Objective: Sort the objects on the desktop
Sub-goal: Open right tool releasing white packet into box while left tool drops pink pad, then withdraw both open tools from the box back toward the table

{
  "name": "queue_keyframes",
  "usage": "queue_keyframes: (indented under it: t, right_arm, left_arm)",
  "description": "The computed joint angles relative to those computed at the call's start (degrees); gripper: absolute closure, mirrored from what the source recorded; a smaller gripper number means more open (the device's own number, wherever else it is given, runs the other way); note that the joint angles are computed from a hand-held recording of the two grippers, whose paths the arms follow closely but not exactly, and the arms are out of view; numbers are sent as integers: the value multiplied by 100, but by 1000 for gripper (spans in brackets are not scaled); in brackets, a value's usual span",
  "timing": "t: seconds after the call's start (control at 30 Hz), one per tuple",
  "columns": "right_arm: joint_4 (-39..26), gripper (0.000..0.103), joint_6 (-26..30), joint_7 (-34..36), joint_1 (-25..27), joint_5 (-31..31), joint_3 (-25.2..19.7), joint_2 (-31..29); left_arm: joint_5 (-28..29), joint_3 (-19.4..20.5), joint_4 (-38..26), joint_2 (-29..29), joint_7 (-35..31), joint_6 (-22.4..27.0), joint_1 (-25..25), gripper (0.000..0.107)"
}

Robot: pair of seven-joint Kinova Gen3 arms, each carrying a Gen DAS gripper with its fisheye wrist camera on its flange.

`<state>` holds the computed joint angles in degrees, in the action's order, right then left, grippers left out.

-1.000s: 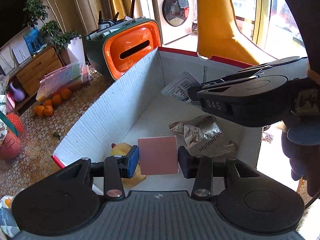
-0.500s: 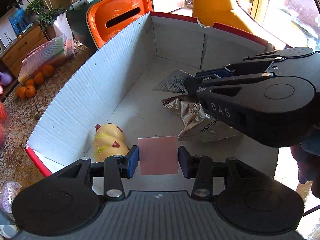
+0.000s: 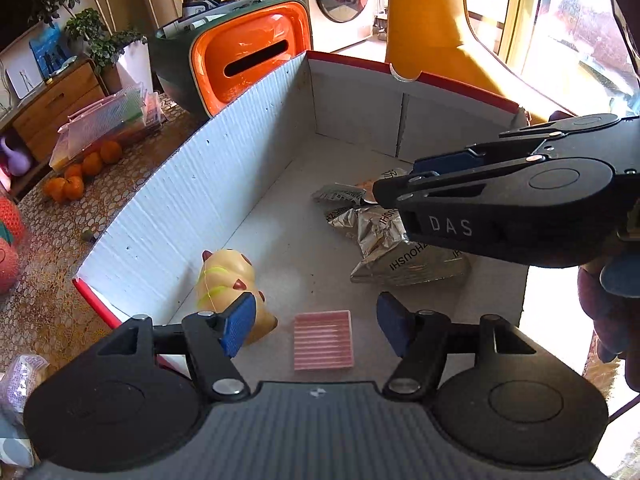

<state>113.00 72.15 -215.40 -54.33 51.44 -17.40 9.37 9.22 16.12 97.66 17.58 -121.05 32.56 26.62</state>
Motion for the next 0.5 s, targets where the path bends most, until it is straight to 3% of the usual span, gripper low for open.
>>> queue_keyframes:
  t: [0.13,0.3,0.37,0.5]
  right_arm:
    - [-69,60,89,29,-63,17,-45,-15]
    - [-196,53,266,-3,-188,35,-83,10]
    - [-268,46,368,-17,-256,48,-100,45]
    - [-372,41,517,-67,-390,89,-131,63]
  left_arm:
    - [519,206,212,-227,-435,-76,-379,42]
    - [1204,336,617,-608,-1167,-317,-711,42]
    - [1554,342,753,-751,-1495,-352,-837,42]
    - [2202,233,964,-1003,-2131,-305,-995,42]
